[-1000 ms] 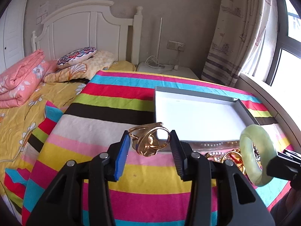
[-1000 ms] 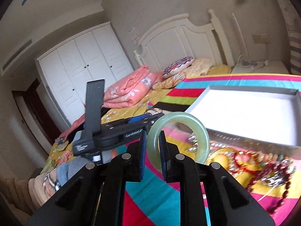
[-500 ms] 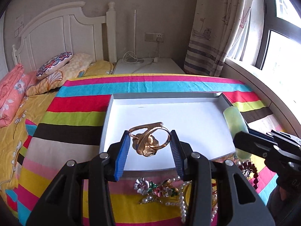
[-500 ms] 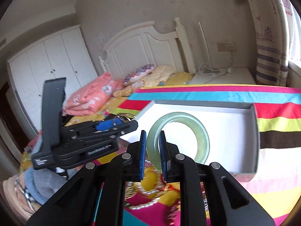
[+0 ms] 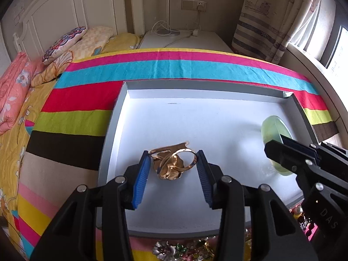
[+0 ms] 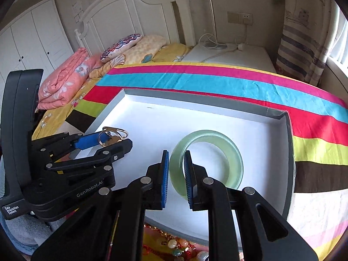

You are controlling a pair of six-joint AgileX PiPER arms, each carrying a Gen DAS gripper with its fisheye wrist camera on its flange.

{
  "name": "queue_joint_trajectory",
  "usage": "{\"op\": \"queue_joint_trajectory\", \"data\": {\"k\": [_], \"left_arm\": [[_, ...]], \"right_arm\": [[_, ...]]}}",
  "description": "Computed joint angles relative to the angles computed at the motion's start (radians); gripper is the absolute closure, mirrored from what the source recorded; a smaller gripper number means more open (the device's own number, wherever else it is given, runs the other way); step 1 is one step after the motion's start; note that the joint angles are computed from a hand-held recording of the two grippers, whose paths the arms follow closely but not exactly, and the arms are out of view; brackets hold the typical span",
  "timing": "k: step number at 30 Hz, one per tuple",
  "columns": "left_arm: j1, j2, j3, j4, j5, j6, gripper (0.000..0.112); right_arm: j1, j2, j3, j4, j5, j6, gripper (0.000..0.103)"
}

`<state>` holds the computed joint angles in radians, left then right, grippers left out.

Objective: Organize jewelry
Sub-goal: 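Open both tools to drop the ring and bangle into the tray, then grasp the gold bangle with the left tool while the right tool grasps the red bead bracelet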

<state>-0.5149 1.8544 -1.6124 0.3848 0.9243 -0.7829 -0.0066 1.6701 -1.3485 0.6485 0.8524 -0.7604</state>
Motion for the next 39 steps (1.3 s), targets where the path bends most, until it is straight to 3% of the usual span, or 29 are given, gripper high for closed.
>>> {"op": "queue_joint_trajectory", "data": {"k": [1,3,4,10,15,20,22,23,25,27,34,39], "left_arm": [[0.013,-0.01,0.015,-0.015,-0.02,0.007,0.068],[0.03,-0.04,0.057,-0.032,-0.064,0.01,0.047],[0.031,-0.059,0.08,-0.018,-0.082,-0.006,0.043],[0.014,-0.196,0.229,0.074,-0.138,-0.106,0.04],[-0.105,-0.37,0.427,0.26,-0.128,-0.354,0.027],[-0.215,-0.49,0.613,0.29,-0.147,-0.537,0.021],[-0.244,-0.507,0.666,0.265,-0.169,-0.569,0.021],[-0.258,-0.506,0.681,0.257,-0.172,-0.579,0.021],[-0.291,-0.516,0.701,0.271,-0.164,-0.603,0.021],[-0.319,-0.527,0.713,0.318,-0.159,-0.651,0.018],[-0.265,-0.547,0.748,0.272,-0.249,-0.618,0.018],[-0.261,-0.557,0.755,0.275,-0.271,-0.618,0.018]], "right_arm": [[0.0,0.01,-0.014,-0.003,0.006,0.018,0.086],[-0.011,0.013,-0.023,0.014,0.015,0.023,0.086],[-0.018,0.009,-0.023,0.027,0.02,0.012,0.084],[-0.127,-0.069,0.047,0.18,0.071,-0.134,0.079],[-0.284,-0.157,0.149,0.296,0.172,-0.28,0.079],[-0.447,-0.25,0.281,0.322,0.273,-0.43,0.075],[-0.496,-0.279,0.326,0.31,0.289,-0.469,0.064],[-0.514,-0.289,0.343,0.296,0.294,-0.48,0.052],[-0.551,-0.306,0.373,0.277,0.309,-0.519,0.047],[-0.551,-0.327,0.399,0.224,0.278,-0.519,0.047],[-0.522,-0.285,0.397,0.169,0.256,-0.471,0.05],[-0.438,-0.297,0.413,0.123,0.16,-0.428,0.057]]}}
